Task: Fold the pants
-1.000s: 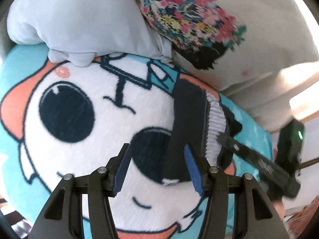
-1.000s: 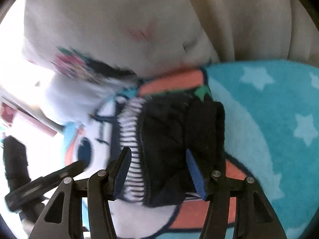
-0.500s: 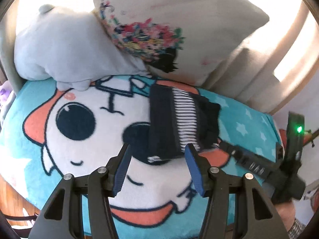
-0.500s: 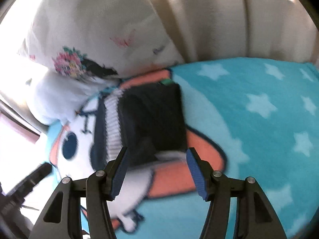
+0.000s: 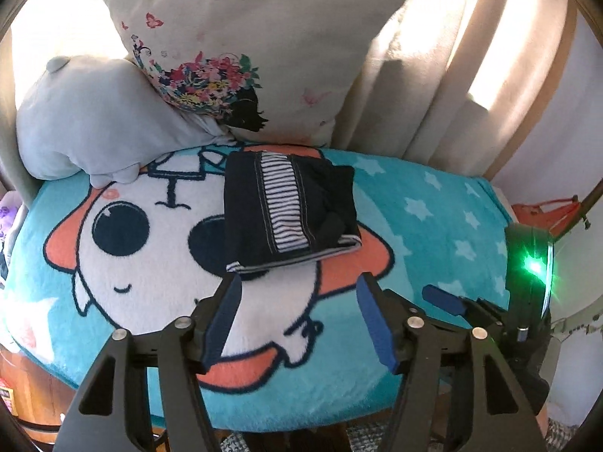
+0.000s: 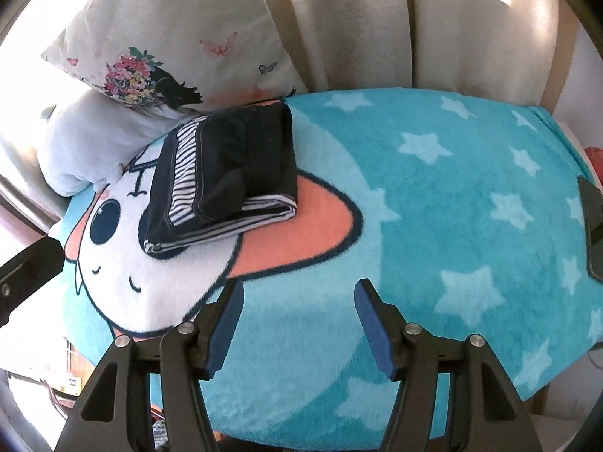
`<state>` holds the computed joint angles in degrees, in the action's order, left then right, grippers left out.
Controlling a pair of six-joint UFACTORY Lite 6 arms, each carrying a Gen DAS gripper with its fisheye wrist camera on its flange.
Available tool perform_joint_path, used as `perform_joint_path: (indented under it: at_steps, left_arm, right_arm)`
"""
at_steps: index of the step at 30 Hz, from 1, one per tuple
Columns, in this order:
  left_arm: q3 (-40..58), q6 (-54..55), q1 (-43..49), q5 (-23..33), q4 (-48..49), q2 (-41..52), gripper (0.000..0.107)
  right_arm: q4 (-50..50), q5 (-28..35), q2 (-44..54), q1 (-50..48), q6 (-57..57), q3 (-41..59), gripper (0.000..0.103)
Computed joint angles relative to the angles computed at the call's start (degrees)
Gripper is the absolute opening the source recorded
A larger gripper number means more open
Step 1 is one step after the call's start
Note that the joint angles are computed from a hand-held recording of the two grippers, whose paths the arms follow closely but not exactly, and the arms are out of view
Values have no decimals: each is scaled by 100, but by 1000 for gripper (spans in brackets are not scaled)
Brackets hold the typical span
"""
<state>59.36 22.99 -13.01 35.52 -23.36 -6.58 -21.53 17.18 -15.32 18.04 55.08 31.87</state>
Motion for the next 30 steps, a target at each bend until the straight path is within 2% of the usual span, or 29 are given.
perform_joint_path:
  at_steps: [7,15,30]
  left_arm:
    - [-158,-856,-339,-178,754,-225,62]
    - [-53,-1507,-407,-382,1186,-56,63]
    - [106,-2771,-698,-669,2087,573,63]
  right_arm:
    - [-124,19,-41,100,-73,7,66]
    - [288,-84,331,-56,-783,232,67]
    - [2371,-479,1230,-552,-3464,604,67]
